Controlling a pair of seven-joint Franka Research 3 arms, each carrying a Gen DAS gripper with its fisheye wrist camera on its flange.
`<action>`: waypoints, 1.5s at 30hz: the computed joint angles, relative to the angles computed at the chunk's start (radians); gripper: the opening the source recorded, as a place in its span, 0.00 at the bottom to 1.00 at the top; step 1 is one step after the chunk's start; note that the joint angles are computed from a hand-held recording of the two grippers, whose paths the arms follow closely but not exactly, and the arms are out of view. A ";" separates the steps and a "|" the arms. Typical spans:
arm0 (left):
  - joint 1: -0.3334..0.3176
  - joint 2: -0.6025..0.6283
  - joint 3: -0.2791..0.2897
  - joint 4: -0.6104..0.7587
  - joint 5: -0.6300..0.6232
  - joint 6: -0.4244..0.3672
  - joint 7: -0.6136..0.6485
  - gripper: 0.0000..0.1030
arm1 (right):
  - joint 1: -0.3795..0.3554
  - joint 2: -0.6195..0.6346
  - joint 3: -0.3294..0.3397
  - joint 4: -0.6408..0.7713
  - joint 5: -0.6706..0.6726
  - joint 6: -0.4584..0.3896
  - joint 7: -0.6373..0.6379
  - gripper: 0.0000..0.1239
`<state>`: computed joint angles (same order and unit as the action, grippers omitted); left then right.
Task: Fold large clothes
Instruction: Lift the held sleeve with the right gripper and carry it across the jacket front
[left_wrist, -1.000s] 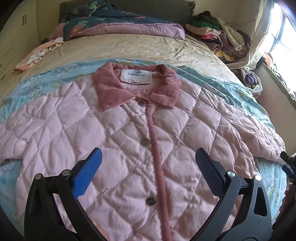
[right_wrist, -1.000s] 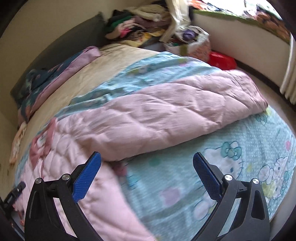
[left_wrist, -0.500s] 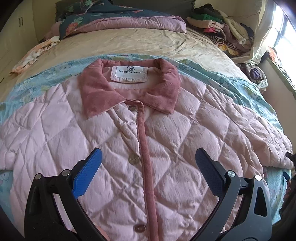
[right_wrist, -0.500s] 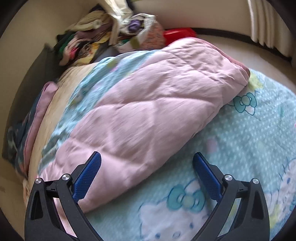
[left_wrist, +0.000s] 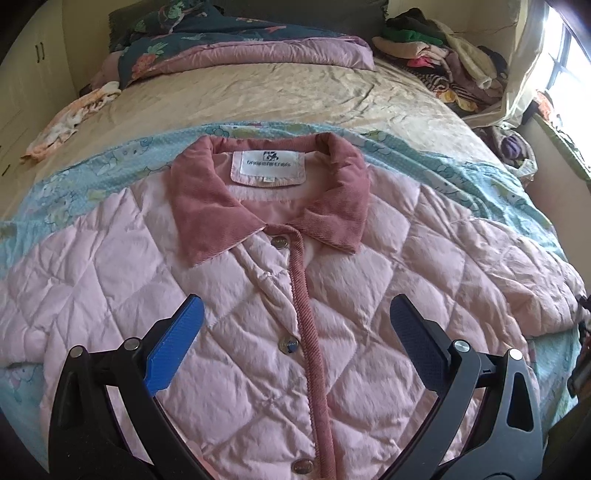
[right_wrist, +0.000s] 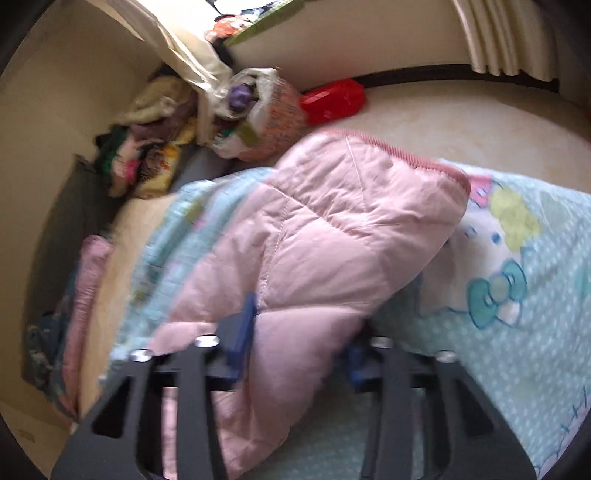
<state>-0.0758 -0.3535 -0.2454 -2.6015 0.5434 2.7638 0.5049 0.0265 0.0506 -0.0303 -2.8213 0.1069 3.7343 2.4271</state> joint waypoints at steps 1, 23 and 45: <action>-0.003 -0.008 0.002 -0.004 -0.003 0.000 0.003 0.92 | 0.006 -0.017 0.001 -0.006 0.014 0.002 -0.033 0.22; -0.023 -0.287 0.065 -0.106 -0.155 -0.026 0.130 0.92 | 0.202 -0.419 0.312 0.089 0.676 -0.075 -0.965 0.14; -0.010 -0.499 0.185 -0.244 -0.306 -0.012 0.319 0.92 | 0.381 -0.288 0.463 0.387 1.068 -0.045 -1.472 0.14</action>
